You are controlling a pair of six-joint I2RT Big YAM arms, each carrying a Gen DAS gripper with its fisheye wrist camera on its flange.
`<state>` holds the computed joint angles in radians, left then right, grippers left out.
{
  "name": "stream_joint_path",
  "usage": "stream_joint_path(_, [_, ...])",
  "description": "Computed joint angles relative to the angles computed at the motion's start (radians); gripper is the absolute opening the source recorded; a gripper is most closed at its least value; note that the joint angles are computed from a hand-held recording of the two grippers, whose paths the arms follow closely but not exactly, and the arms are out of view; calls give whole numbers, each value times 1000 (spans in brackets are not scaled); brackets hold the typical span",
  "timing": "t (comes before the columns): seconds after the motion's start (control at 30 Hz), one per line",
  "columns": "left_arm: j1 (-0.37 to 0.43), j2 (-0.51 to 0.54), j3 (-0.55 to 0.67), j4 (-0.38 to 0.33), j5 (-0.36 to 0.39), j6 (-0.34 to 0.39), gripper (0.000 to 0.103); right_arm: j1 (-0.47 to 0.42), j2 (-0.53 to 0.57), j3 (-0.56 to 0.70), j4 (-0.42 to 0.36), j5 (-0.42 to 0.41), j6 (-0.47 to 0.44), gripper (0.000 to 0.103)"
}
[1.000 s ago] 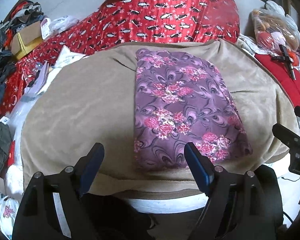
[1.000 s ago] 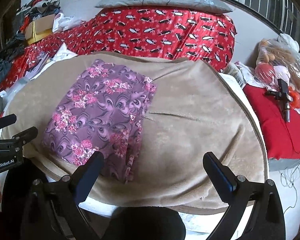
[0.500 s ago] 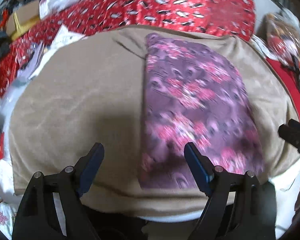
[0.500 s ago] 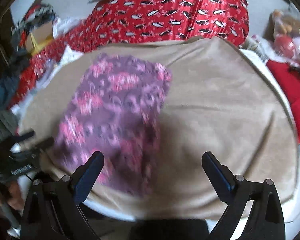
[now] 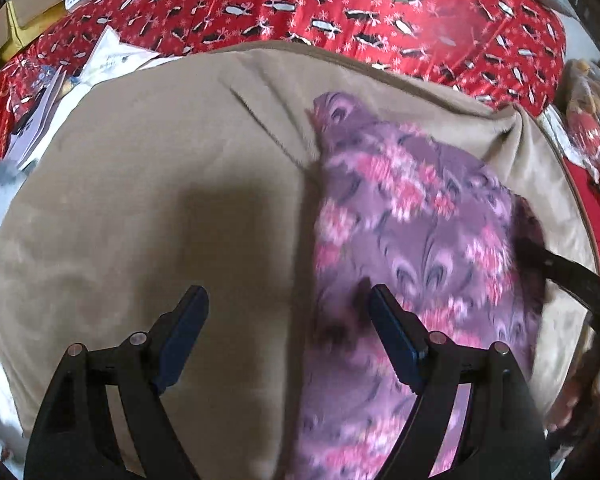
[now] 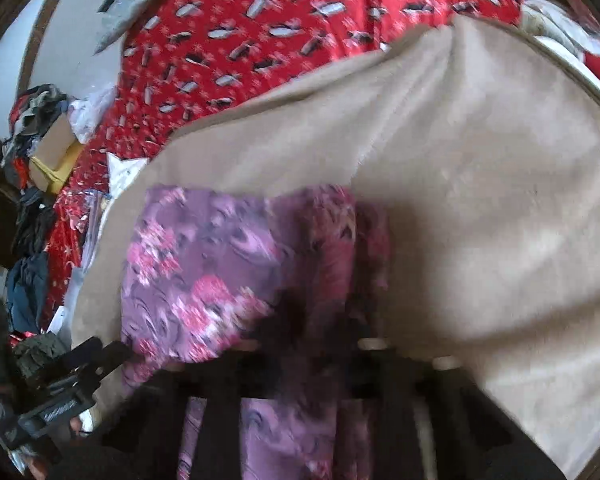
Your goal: Fold small clothes
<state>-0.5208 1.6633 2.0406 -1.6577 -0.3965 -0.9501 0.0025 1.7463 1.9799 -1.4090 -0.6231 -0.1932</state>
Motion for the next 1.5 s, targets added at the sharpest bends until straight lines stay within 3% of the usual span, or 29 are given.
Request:
stream_joint_path(0.1, [33, 15, -5, 32, 24, 3, 83, -17, -32, -25, 71, -72, -27, 5])
stream_joint_path(0.23, [62, 3, -38, 90, 97, -20, 87, -2, 6, -21, 29, 38, -73, 5])
stream_joint_path(0.37, [32, -30, -39, 61, 78, 1, 87, -36, 7, -6, -19, -72, -36, 12])
stream_joint_path(0.47, [-3, -105, -133, 113, 75, -17, 87, -74, -31, -30, -94, -153, -111, 18])
stream_joint_path(0.53, [-21, -118, -172, 121, 99, -38, 87, -80, -57, -68, -108, -138, -147, 24])
stream_joint_path(0.6, [-30, -104, -175, 118, 114, -39, 87, -69, -74, -109, -120, -86, -186, 23])
stream_joint_path(0.67, [-50, -96, -164, 106, 91, -47, 87, -60, -91, -136, -104, -62, -196, 6])
stream_joint_path(0.77, [-75, -82, -143, 84, 48, -29, 87, -71, -124, -153, -45, -106, -178, 6])
stream_joint_path(0.9, [-79, -73, -132, 74, 46, -29, 87, -42, -103, -156, -48, 10, -198, 6])
stream_joint_path(0.97, [-85, -75, -132, 68, 31, -29, 87, -49, -113, -161, -44, -9, -178, 7])
stream_joint_path(1.1, [-86, -80, -140, 72, 31, -29, 87, -85, -130, -142, -118, -81, -181, 14])
stream_joint_path(1.23, [-94, -82, -143, 67, 26, -40, 87, -106, -180, -206, -157, -62, -234, 37])
stream_joint_path(1.3, [-100, -76, -131, 51, 21, -40, 87, -92, -204, -256, -152, 6, -260, 37])
stream_joint_path(1.33, [-105, -75, -123, 42, 19, -39, 87, -88, -212, -275, -149, 18, -272, 30])
stream_joint_path(1.37, [-111, -78, -118, 34, 14, -40, 87, -87, -223, -293, -136, 20, -278, 16])
stream_joint_path(1.4, [-116, -82, -117, 33, 7, -40, 87, -94, -240, -308, -112, -3, -281, 7])
stream_joint_path(1.5, [-138, -100, -128, 23, -32, -38, 87, -118, -240, -283, -121, -87, -282, 8])
